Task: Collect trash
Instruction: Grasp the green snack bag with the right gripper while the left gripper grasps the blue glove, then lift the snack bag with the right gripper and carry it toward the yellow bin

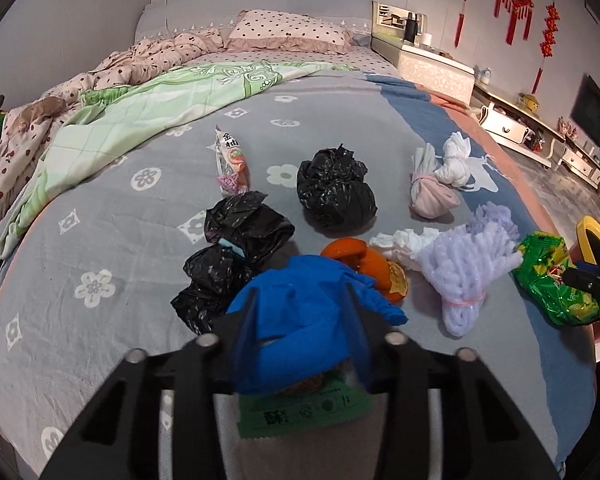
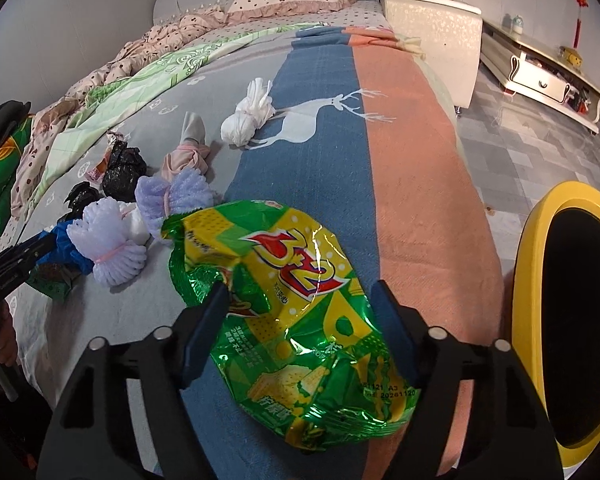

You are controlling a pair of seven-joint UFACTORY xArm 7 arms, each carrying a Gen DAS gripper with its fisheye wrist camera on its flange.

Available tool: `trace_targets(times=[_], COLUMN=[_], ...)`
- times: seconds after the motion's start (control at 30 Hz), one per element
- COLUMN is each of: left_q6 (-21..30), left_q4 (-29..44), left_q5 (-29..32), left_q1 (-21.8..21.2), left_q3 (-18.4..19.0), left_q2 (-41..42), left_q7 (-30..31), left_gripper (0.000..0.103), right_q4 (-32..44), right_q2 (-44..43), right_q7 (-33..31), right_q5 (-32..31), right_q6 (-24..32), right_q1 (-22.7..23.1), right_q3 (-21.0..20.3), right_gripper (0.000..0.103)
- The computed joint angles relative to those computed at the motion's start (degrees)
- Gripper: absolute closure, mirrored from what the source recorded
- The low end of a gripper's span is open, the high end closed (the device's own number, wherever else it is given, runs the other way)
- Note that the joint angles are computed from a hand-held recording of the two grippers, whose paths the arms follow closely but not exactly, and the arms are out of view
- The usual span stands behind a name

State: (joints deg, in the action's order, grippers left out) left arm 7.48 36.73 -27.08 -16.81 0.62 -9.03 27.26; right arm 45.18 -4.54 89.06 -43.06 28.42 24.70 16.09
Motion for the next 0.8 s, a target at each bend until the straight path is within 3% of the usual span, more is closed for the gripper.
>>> trace_targets(times=[0.1, 0.17, 0.23, 0.4, 0.57, 0.63, 0.8], left_q6=[0.33, 0.21, 0.29, 0.23, 1.69, 1.18, 4.71], left_q4=[0.21, 0.09, -0.34, -1.59, -2.66, -3.51, -3.94], left_q5=[-4.32, -4.86, -5.45, -3.95, -8.35, -7.51, -9.08], left_q1=[-1.64, -1.48, -1.67, -1.53, -4.72, -4.02, -5.98], left_q3=[1.66, 1.66, 1.89, 2.27, 7.12, 6.99, 10.93], left_q2=[-0.59, -1.09, -1.91, -3.86, -8.78, -10.85, -15.18], left_q7=[3.35, 3.83, 4.41, 3.62, 7.23, 6.90, 8.31], left_gripper=[0.084, 0.090, 0.093, 0.096, 0.097, 0.097, 0.097], right_q4=[-0.75, -0.69, -0.51, -1.38, -1.92, -2.13, -2.35], right_q2=[-0.19, -0.14, -0.10, -1.09, -4.57, -6.03, -7.89], right_q7=[0.62, 0.60, 0.77, 1.71, 4.88, 5.16, 5.22], right_q5=[-0.91, -1.17, -1.23, -1.42, -4.31, -4.51, -3.73], right_q6=[-2.31, -2.20, -1.43, -1.63, 1.25, 2.31, 2.94], right_q1=[-0.27, -0.34, -0.28, -0.30, -0.85, -1.01, -1.29], right_q3=[-0.16, 0.00, 0.17, 0.26, 2.30, 3.00, 4.73], right_gripper=[0.056, 0.080, 0.087, 0.092, 0.097, 0.098, 0.098])
